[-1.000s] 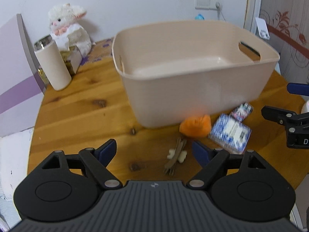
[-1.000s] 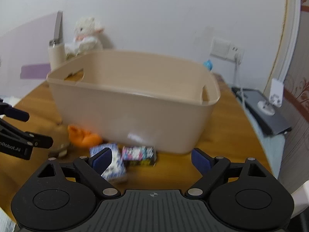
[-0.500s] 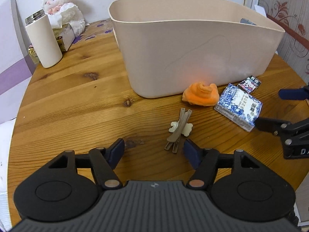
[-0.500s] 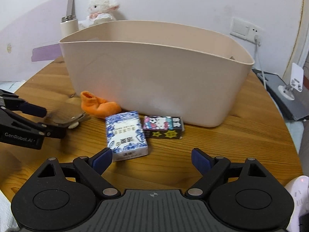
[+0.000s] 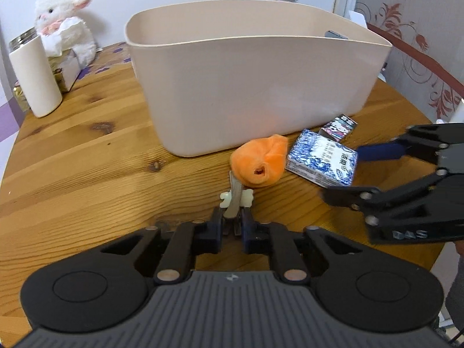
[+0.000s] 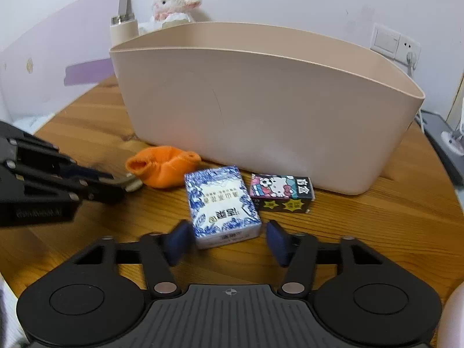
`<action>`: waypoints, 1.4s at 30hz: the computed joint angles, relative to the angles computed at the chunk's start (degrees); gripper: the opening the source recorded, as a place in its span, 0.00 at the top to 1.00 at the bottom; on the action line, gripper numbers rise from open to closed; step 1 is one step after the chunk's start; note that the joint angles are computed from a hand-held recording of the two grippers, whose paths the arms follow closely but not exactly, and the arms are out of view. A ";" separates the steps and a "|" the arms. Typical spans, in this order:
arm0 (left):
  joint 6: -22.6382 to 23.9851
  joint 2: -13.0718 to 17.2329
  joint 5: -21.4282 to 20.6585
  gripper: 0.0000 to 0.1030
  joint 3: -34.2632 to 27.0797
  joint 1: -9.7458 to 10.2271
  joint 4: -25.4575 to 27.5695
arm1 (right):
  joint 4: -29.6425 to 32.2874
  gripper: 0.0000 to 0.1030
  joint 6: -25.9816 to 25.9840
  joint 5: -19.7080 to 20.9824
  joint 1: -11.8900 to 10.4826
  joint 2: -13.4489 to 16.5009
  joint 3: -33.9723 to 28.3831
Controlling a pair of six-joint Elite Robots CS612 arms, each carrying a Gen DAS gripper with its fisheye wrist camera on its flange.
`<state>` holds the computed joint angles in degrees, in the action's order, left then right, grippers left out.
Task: Organize objects
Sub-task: 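Grasp the beige hair clip with the left tool while the right tool grasps the blue-and-white box, then carry the hair clip into the basket and release it while the right tool drops the blue box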
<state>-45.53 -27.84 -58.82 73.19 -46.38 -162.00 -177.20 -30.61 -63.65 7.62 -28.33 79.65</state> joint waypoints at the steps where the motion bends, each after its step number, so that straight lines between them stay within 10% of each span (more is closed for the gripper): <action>1: 0.35 0.05 0.28 0.86 -0.15 -0.07 0.39 | 0.37 0.57 -0.27 -0.23 0.07 -0.13 0.02; 42: -6.68 -6.88 10.36 0.89 5.34 -2.66 3.47 | -12.66 0.57 3.11 4.58 -2.34 -4.30 6.62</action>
<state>-52.21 -34.72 -48.46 78.53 -49.04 -158.53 -189.86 -27.50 -59.08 5.28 -32.63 86.27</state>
